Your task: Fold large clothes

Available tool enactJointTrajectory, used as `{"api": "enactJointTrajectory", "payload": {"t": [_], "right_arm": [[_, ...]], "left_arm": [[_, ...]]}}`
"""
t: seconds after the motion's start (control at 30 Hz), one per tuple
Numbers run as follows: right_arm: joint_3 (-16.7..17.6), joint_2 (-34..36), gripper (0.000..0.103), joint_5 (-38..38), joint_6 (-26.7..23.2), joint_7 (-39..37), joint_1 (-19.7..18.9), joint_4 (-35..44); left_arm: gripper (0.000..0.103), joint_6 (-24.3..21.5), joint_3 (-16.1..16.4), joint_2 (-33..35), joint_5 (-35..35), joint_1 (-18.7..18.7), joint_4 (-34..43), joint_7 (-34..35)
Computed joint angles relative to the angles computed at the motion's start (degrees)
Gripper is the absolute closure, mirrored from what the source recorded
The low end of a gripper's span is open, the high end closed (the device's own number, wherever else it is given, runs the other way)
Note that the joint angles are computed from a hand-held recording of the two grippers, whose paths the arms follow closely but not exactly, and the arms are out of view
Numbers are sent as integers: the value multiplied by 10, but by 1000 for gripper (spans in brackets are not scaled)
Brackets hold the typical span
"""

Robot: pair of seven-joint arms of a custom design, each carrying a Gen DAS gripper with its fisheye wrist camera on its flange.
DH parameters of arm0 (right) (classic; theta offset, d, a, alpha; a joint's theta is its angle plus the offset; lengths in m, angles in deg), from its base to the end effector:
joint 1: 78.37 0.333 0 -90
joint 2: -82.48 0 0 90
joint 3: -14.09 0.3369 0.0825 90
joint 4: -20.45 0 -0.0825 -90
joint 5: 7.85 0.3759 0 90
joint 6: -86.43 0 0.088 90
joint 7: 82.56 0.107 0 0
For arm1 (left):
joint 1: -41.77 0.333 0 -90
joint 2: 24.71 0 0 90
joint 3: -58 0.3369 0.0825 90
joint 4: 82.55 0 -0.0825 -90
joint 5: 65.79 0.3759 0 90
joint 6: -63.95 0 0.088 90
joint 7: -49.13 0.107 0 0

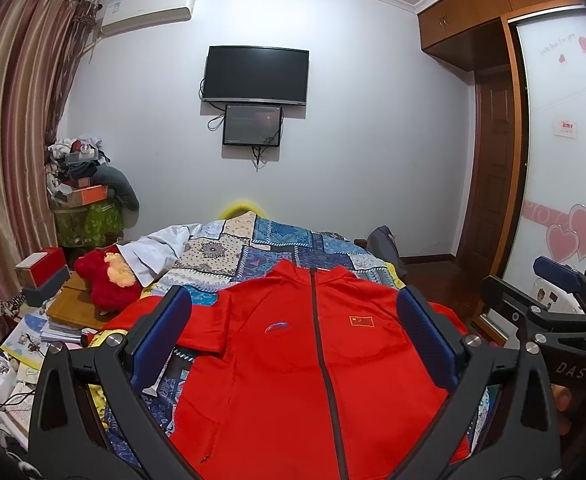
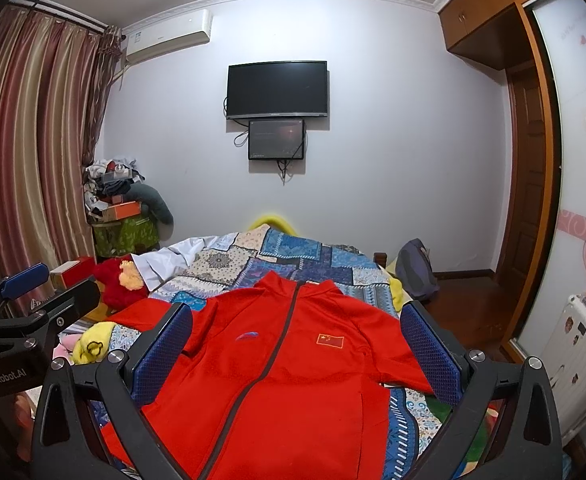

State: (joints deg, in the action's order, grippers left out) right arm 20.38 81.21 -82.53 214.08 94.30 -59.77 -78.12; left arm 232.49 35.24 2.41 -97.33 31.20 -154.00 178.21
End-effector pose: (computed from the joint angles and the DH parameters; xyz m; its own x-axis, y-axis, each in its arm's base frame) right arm 0.5486 0.2225 0.6804 -0.4702 -0.8826 -0.0054 -0.2476 0.1378 -0.9590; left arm 0.6739 -0.2950 0.6695 -0.6281 -0.7749 0.0703 -0.2454 0.1116 -0.9630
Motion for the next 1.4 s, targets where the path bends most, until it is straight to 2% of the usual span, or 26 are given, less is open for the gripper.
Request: {"api": "enactJointTrajectory", "payload": {"t": [1.1,1.4], "right_arm": [[-1,-2,0,5,4,-4,-3,0],[-5,19,0,7,5,-6,1,18]], "left_arm": [[0,-7,2,-1,4,-2,6,-5],[0,-16,15,10,19,-11,23,-26]]}}
